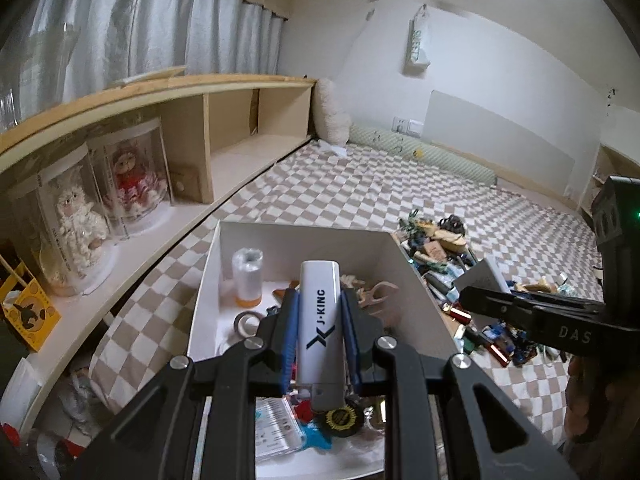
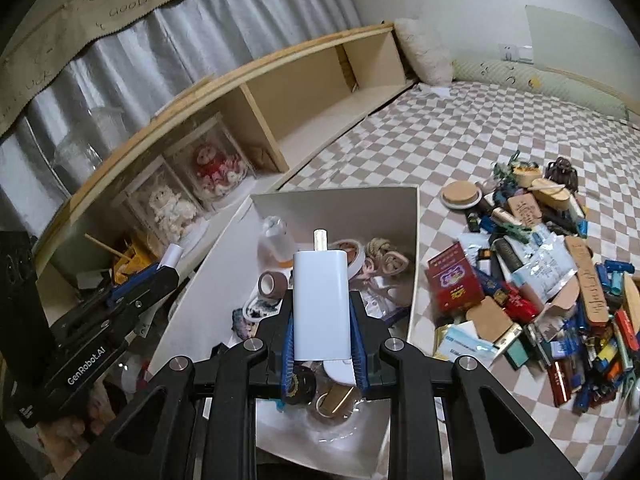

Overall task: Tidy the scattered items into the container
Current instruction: 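Carry the lighter and charger over the white box with both tools, then open the left tool to drop the lighter while right drops the charger into box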

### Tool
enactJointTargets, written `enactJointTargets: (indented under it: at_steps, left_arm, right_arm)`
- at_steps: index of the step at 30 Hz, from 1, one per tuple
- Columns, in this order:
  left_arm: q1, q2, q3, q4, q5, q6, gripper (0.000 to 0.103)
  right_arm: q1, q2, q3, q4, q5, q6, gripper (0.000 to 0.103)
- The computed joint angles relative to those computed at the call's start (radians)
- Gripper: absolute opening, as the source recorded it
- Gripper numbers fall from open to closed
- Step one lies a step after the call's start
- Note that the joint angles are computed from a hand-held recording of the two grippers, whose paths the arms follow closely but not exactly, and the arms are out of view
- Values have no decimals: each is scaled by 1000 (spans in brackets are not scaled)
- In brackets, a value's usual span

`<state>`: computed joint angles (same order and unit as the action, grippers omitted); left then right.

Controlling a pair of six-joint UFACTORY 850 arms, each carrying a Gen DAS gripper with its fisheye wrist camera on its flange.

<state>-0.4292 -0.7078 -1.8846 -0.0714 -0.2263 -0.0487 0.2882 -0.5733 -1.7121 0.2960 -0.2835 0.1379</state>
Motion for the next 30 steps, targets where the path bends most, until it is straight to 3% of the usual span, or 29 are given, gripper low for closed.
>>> enactJointTargets:
  at_steps: [11, 25, 30]
  left_arm:
    - [14, -99, -99, 89, -148, -100, 21]
    - [12, -148, -131, 77, -232, -90, 21]
    - [12, -154, -130, 47, -244, -70, 21]
  right_arm:
    - [21, -156, -195, -82, -244, 25, 25]
    - [48, -242, -299, -130, -431, 32, 25]
    - [55, -245, -311, -227, -482, 113, 25]
